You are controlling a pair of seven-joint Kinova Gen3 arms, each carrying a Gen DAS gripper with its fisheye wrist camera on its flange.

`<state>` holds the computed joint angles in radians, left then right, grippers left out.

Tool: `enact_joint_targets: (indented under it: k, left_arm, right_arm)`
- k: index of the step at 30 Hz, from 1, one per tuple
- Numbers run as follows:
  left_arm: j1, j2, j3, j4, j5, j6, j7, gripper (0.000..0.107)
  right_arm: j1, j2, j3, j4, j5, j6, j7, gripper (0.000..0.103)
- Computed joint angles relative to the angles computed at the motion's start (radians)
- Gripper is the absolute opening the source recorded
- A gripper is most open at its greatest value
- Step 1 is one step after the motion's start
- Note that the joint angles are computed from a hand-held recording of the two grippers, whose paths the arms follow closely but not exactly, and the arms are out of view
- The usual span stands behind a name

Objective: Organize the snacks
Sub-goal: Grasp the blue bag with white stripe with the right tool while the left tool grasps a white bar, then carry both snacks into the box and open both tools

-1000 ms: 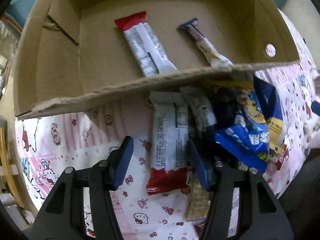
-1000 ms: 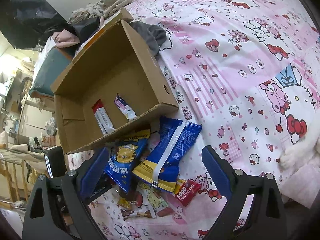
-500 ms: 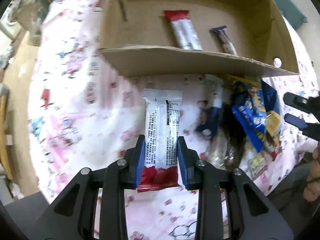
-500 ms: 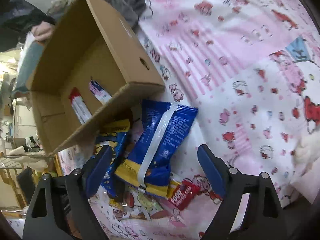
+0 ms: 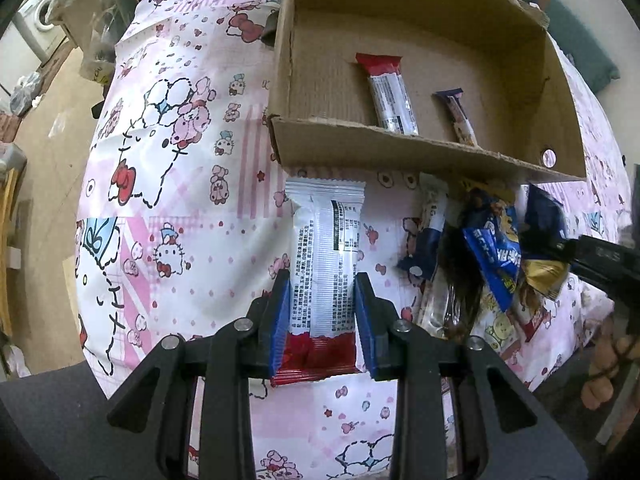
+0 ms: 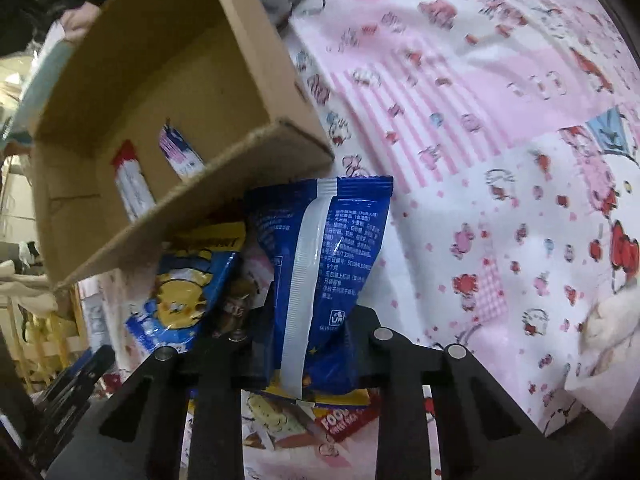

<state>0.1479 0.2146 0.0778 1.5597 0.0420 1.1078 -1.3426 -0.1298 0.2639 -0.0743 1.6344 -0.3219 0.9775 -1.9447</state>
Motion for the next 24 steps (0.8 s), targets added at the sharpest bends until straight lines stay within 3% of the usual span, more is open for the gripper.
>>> enact_joint_targets:
  k: [11,15,24]
  left_arm:
    - [-0.003,-0.039,-0.008,0.020,-0.015,-0.025,0.040,0.027]
    - [-0.039,-0.057,-0.012,0.033,0.042,-0.018,0.009,0.027]
    - [-0.040,-0.168,-0.017,0.110,-0.024,-0.094,0.105,0.027]
  right_arm:
    - [0.066,-0.154,0.014,0.126,-0.160,-0.037,0.157,0.027]
    - [0.072,-0.201,0.018,0.168,-0.263,-0.037,0.244,0.027]
    - [0.049,-0.283,0.045,0.232,-0.506,-0.141,0.495,0.027]
